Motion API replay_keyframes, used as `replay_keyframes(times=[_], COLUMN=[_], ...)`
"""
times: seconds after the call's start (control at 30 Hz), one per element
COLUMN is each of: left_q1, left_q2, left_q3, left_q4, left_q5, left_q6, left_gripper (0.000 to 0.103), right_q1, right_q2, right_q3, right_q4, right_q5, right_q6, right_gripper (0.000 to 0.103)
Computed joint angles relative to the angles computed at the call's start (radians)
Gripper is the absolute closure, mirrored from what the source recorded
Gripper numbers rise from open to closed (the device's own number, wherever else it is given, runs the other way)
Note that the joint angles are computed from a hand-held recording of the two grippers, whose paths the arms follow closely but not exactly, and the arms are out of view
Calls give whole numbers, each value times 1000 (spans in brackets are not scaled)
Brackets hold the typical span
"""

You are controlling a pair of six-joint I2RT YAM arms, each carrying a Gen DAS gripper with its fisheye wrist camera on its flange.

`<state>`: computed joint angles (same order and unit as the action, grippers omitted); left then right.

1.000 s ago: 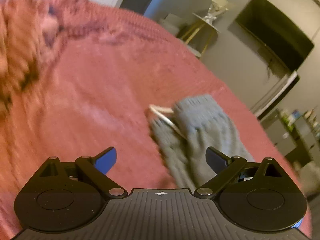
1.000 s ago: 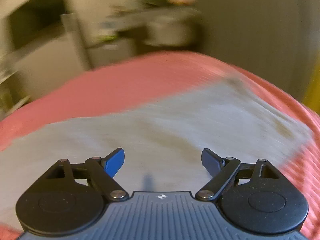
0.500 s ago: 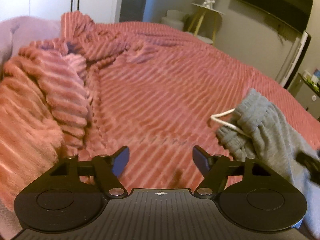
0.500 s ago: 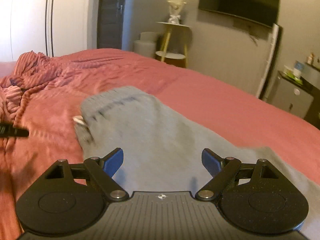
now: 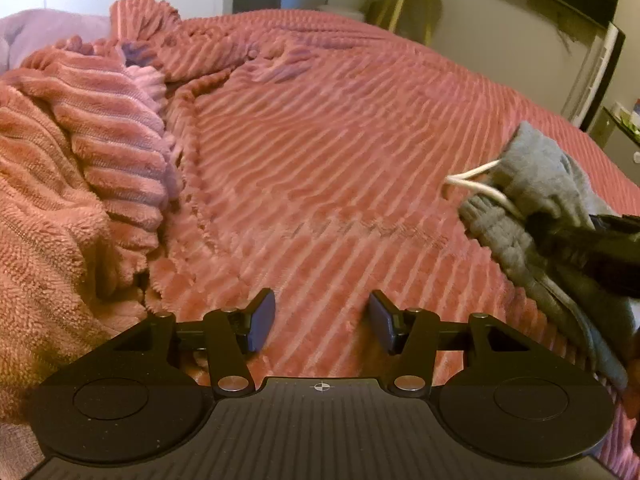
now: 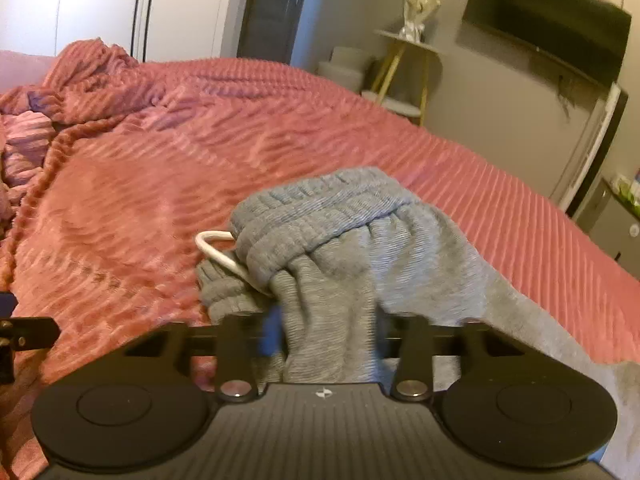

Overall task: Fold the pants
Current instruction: 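Move the left tool toward the drawstring waistband of the pants, then grasp the waistband with the right tool and lift it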

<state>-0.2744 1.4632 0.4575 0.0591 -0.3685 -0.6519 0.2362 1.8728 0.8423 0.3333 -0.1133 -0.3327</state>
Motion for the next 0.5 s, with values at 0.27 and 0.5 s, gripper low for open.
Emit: replay_keyframes(times=[0.27,0.5], left_q1=[24,-37], left_q2=[-33,95], left_q3=[12,136], left_q4=[35,204], left_q5=[99,153], left_q6=[6,140], left_gripper=[48,45], right_q1=[-170,-310], right_q2=[-120,-139], right_q3=[48,99], right_q4=[-133,-166], right_q5=[-242,-398], right_q6=[207,329], right_gripper=[91,92])
